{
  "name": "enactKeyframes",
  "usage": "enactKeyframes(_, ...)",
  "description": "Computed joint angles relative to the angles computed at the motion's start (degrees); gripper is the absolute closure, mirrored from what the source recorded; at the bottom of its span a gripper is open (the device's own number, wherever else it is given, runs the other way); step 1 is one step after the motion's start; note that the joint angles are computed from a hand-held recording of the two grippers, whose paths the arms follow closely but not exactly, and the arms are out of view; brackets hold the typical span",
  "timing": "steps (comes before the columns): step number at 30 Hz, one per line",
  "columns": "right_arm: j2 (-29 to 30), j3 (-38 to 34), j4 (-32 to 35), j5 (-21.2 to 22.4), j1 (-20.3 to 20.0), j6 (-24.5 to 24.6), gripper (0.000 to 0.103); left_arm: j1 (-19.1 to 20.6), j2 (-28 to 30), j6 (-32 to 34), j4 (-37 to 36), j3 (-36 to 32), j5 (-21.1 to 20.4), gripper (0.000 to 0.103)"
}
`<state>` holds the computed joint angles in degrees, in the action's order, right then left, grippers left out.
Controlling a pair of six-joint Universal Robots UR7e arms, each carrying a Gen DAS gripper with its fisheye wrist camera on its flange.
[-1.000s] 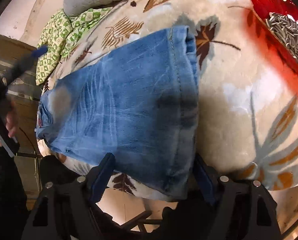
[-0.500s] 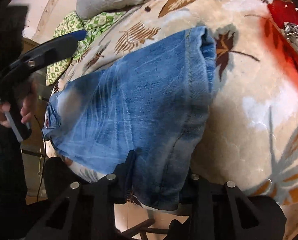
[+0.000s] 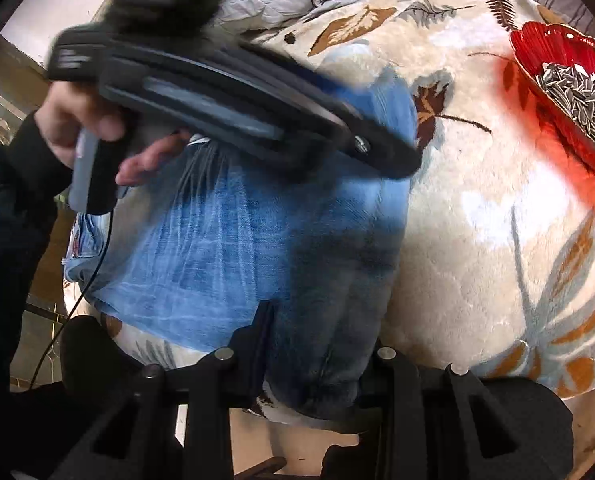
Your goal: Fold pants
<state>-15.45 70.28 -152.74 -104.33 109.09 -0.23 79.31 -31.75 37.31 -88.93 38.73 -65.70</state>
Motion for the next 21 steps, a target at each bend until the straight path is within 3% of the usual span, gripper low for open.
enactKeyframes(3,-0.1,0.3,-0.6,0.6,-0.1,0.0,0.069,0.5,-0.4,0.1,2.2,-1.9,-3.0,0.078)
enactKeyframes(7,-1.0,1.9,-4.5,0.8,0.5,-0.4,0.071,0.9,-6.8,2.5,-3.8,3.9,-8.7,0.080)
enactKeyframes(13,-0.9,0.9,-10.5,2.4,5.3,-5.3,0.072,1.8,-16.6,5.4,-8.4,10.0,-14.4,0.079)
enactKeyframes(17,2.5,-4.5,-9.5,8.2,7.8,-7.4,0.072,3.2,-21.6,7.3,-9.9,12.2,-10.6,0.078)
enactKeyframes(21,11.9,-18.2,-1.5,10.4,9.5,-7.5,0.072,5.6,-23.5,9.0,-12.3,14.5,-0.5,0.073)
